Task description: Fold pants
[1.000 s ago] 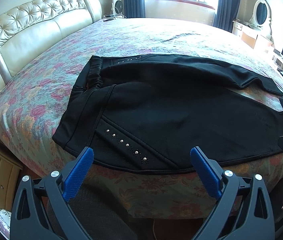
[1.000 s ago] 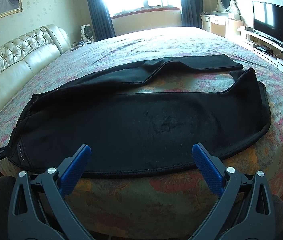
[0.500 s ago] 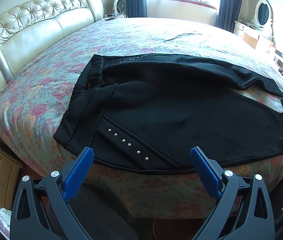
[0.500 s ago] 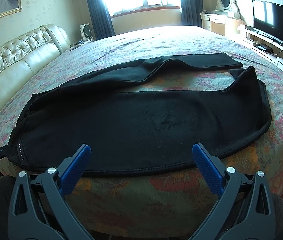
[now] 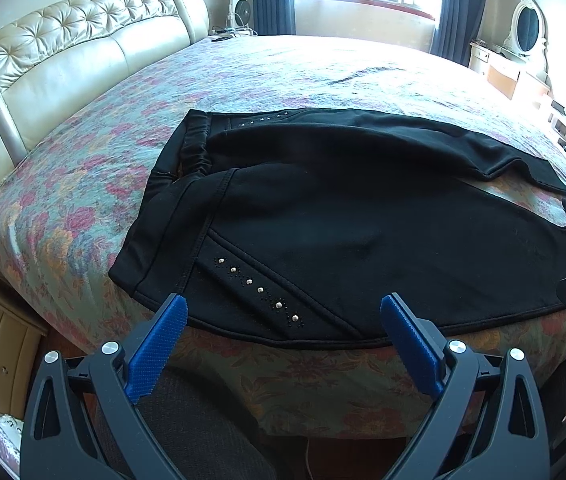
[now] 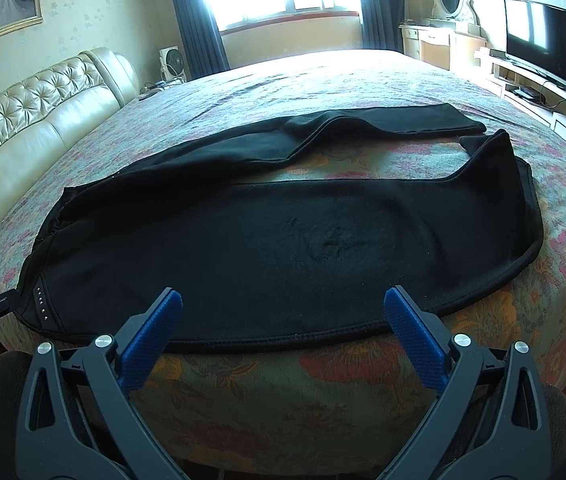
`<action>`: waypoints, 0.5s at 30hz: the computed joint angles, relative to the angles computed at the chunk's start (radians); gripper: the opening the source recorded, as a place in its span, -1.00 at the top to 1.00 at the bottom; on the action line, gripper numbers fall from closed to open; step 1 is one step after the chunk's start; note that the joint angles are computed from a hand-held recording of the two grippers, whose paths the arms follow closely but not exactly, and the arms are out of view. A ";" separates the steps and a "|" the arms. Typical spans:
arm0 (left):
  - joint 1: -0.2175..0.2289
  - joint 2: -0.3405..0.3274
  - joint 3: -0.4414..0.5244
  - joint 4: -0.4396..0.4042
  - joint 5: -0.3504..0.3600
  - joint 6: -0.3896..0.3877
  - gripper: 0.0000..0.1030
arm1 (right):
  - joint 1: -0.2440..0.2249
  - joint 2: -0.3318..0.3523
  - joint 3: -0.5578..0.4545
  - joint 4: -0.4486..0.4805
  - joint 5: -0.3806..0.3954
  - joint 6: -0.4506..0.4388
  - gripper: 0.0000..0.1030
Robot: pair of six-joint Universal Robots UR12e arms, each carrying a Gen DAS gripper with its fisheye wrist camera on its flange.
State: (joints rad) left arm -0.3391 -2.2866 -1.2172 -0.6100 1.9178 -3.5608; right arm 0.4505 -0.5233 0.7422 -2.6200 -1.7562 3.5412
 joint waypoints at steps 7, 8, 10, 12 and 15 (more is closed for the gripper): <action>0.001 0.000 0.001 -0.004 -0.002 -0.001 -0.87 | -0.001 0.001 -0.003 0.004 0.003 0.001 -0.96; 0.001 0.000 0.001 -0.004 -0.003 -0.001 -0.87 | -0.001 0.000 -0.002 0.003 0.004 0.002 -0.96; 0.001 0.001 0.001 -0.004 -0.003 -0.003 -0.87 | -0.001 -0.001 -0.001 0.005 0.005 0.005 -0.96; 0.001 0.001 0.001 -0.005 -0.003 -0.002 -0.87 | -0.002 -0.002 0.001 0.005 0.005 0.006 -0.96; 0.000 0.000 0.001 -0.002 0.002 0.004 -0.87 | -0.002 -0.003 0.004 0.001 0.008 0.003 -0.96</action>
